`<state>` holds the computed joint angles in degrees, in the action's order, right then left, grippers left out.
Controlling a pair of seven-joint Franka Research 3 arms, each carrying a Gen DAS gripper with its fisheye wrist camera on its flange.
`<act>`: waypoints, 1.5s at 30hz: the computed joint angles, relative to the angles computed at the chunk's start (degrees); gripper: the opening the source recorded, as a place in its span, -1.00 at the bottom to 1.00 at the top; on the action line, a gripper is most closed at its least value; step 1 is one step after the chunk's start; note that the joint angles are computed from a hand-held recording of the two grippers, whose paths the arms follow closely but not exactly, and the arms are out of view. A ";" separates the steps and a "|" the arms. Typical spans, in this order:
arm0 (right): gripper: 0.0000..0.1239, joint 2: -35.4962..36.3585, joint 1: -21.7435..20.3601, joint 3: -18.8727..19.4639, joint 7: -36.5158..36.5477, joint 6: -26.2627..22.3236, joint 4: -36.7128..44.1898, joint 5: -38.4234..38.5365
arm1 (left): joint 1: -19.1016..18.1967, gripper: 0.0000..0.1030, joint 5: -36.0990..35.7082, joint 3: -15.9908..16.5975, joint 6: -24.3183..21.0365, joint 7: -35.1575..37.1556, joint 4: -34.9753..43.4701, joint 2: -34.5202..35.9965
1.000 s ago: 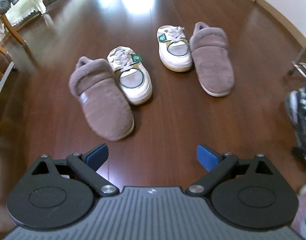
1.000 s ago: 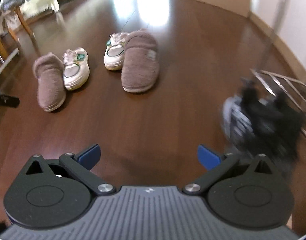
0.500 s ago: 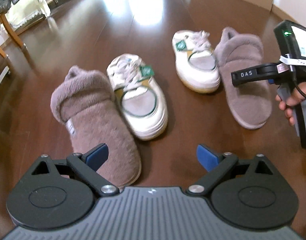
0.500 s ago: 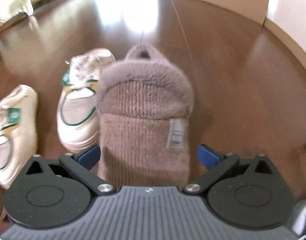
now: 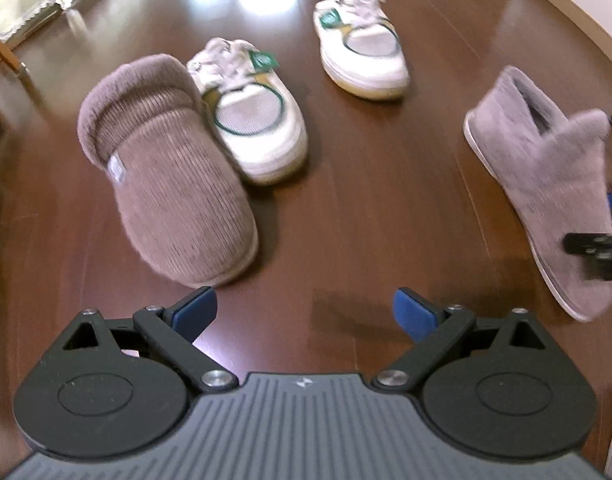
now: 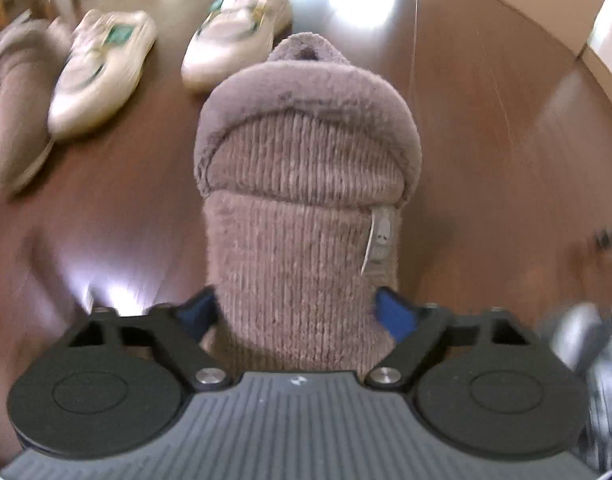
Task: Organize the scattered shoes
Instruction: 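Carry the slipper beside the black sneakers and lower it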
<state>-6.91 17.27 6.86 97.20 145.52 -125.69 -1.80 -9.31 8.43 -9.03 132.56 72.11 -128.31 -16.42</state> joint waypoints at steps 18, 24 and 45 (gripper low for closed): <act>-0.77 12.70 -0.47 -3.60 9.35 -15.64 17.78 1.34 | -0.64 0.87 -3.23 0.73 0.67 -0.66 1.18 -1.59; -0.66 5.31 -2.49 -4.65 7.21 -27.90 14.98 -1.79 | -1.90 0.87 -6.61 0.84 -0.41 1.07 1.36 -1.43; 0.01 -20.33 -3.47 3.01 23.05 -10.42 -17.07 -5.11 | -4.50 0.87 -6.97 -0.72 -0.48 1.41 1.42 -2.43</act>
